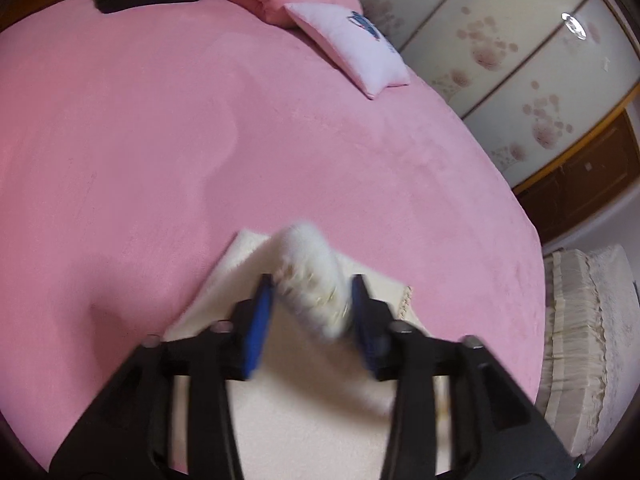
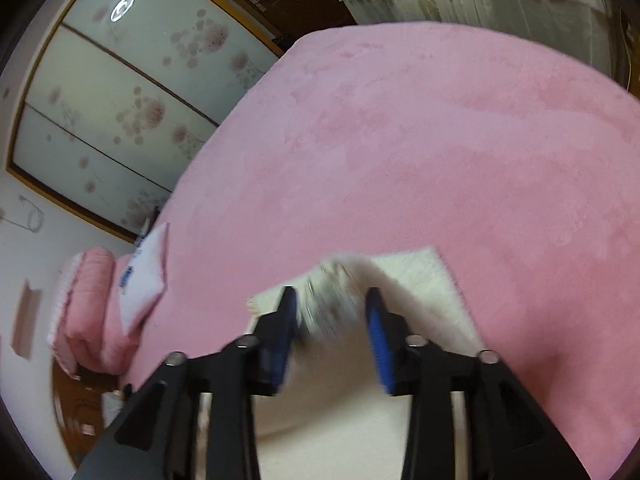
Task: Fold large clothes
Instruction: 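Lay the hem onto the collar and open both tools, then press and smooth the folded cardigan with both tools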
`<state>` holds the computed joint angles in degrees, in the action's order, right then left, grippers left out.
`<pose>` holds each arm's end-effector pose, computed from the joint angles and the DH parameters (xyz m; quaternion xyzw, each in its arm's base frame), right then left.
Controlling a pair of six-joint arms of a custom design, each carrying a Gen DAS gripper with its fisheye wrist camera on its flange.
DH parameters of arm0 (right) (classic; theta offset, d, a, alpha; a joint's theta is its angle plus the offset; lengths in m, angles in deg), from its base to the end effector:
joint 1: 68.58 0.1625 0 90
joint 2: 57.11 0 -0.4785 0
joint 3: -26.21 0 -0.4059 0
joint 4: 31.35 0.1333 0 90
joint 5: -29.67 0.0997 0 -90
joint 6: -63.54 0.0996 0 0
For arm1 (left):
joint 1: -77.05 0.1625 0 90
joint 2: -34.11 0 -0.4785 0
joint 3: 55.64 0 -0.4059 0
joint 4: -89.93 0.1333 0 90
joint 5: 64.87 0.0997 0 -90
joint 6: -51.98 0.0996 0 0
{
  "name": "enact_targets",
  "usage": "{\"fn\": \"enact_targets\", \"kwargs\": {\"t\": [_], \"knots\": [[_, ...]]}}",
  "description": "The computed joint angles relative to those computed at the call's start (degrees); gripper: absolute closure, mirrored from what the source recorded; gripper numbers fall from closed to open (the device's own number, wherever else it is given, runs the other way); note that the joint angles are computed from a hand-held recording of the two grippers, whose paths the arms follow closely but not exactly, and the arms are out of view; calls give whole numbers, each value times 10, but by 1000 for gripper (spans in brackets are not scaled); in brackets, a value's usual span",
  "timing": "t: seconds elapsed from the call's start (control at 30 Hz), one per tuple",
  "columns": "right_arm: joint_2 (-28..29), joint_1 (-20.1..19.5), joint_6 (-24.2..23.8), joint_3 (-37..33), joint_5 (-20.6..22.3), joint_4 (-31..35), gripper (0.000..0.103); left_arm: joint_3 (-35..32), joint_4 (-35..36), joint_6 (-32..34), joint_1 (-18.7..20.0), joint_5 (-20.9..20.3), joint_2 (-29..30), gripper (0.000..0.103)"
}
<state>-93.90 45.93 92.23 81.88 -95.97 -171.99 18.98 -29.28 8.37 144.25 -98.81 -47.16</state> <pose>0.4396 -0.7828 0.3014 -0.1171 -0.9120 0.3647 0.1466 -0.0293 -0.6268 0.6958 -0.2940 0.7999 -0.4722 0.2253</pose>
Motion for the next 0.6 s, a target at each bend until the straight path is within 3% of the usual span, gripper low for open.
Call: {"fn": "enact_targets", "kwargs": {"t": [0.07,0.1,0.27,0.4,0.57,0.6], "knots": [[8,1,-14,-9,-20,2,42,21,-25,33,-2,-3,-8,56],[6,-3,-21,4,-17,-9,40,21,-21,41,-4,-2,-7,56],[-18,-11,-19,61,27,-23,40,14,65,47,-11,-40,-4,55],[-29,-8,-55,106,60,-19,41,33,152,44,-28,-65,-10,55],[-32,4,-103,145,105,17,68,88,186,65,-48,-124,-32,55],[-34,8,-108,159,120,21,69,95,189,66,-48,-142,-34,56]]}}
